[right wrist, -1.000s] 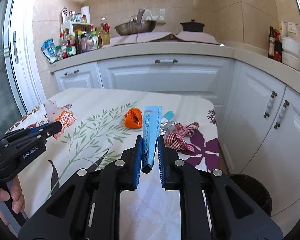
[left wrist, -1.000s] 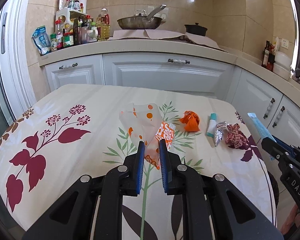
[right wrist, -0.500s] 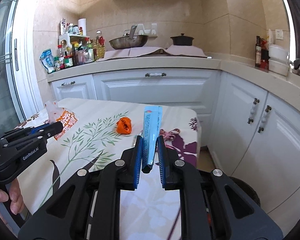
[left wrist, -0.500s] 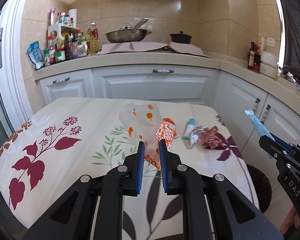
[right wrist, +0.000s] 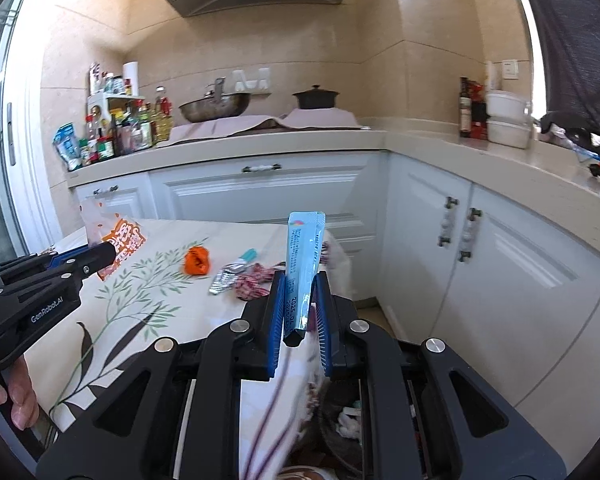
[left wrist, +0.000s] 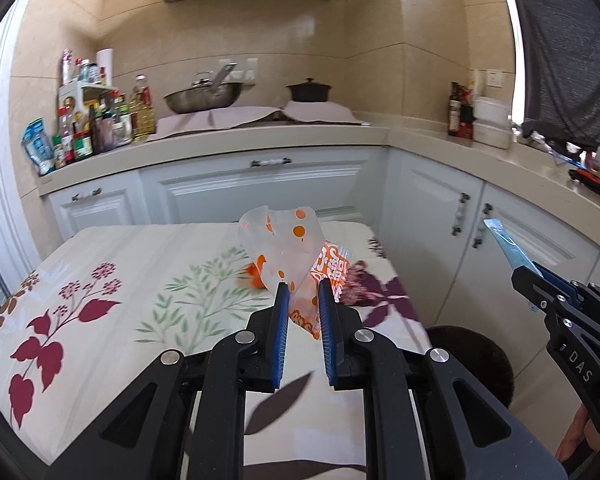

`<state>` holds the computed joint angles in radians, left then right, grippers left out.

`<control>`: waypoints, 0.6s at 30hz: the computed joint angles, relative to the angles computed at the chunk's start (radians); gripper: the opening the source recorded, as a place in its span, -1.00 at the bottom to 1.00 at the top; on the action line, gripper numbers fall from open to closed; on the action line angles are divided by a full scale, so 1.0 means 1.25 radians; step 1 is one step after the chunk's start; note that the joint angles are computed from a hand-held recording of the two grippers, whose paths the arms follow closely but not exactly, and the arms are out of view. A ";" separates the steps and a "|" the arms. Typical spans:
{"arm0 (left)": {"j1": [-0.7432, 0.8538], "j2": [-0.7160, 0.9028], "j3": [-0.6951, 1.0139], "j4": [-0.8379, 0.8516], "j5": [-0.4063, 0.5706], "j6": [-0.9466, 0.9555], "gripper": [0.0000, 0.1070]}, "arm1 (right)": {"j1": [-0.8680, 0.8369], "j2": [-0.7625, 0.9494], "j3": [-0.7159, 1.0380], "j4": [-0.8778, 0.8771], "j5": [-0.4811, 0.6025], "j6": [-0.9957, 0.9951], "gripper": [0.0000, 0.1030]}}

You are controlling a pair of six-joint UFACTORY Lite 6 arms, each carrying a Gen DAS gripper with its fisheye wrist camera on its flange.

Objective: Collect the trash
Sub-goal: 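Lift and carry the dotted bag and blue box with both tools over the bin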

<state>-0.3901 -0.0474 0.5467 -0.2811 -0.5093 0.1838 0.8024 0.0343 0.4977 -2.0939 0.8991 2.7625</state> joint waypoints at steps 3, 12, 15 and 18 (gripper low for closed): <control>-0.049 0.001 0.002 -0.036 -0.008 0.024 -0.70 | -0.009 -0.045 -0.046 0.012 0.007 0.000 -0.71; -0.170 0.059 0.044 -0.094 -0.029 0.047 -0.70 | -0.044 -0.151 -0.168 0.028 0.017 0.016 -0.71; -0.205 0.086 0.062 -0.101 -0.038 0.047 -0.70 | -0.061 -0.189 -0.207 0.030 0.016 0.018 -0.71; -0.242 0.121 0.089 -0.117 -0.041 0.053 -0.70 | -0.083 -0.221 -0.238 0.027 0.013 0.020 -0.71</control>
